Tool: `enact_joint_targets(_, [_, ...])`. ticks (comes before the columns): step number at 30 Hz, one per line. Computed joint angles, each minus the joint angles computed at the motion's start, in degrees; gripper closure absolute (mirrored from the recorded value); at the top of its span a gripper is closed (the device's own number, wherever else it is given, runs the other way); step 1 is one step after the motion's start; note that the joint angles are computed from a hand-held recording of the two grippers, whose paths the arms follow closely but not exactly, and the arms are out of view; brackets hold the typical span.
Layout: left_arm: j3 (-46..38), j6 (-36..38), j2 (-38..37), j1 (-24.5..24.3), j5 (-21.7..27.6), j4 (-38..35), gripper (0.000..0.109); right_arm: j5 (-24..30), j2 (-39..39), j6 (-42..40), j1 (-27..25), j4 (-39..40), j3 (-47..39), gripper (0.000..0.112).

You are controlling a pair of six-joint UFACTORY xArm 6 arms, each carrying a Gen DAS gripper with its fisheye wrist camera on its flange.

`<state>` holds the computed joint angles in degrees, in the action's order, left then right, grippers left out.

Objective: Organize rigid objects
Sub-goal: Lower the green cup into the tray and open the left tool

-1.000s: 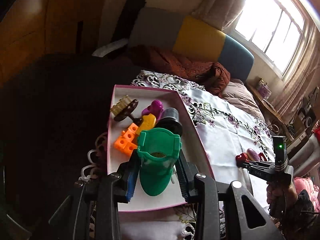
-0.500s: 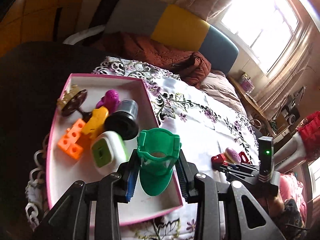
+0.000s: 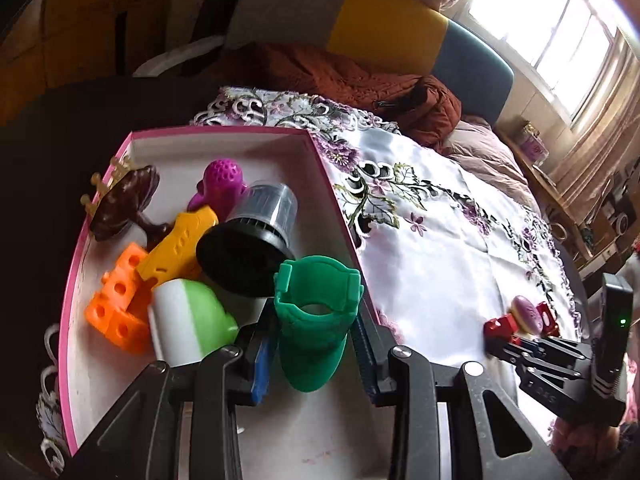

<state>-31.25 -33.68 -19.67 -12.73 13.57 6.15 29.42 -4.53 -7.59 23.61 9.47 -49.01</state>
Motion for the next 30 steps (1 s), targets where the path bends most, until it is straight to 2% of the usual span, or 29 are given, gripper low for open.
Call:
enact_joint_targets(3, [-0.97,-0.13,0.99,-0.26,-0.06,0.06,0.073,-0.01,0.07,-0.03,0.01,0.02,-0.05,0.097])
enact_joint_targets(5, [-1.34,-2.28,1.27,-0.14,0.11,2.92,0.07,-0.03,0.1,0.06,0.01,-0.13,-0.07,0.097])
enact_joint_targets(7, [-1.22,-1.59,1.21,-0.1,-0.07,2.03,0.068,-0.03,0.1,0.06,0.01,-0.13,-0.07,0.097])
enact_joint_targets(16, [1.11,-4.91,-3.59,-0.12,0.99,7.31,0.067,-0.15,0.15,0.42,0.09,-0.99,-0.18,0.097])
enact_joint_targets(25, [3.65,-14.08,-13.27,-0.1,8.08,18.37,0.067,-0.75,-0.01,1.39,0.26,-3.01,0.11,0.097])
enact_joint_targets(30, [5.2,-15.58,-18.0,-0.07,11.14,20.29,0.067,-0.95,-0.04,1.56,0.27,-3.33,0.22,0.097])
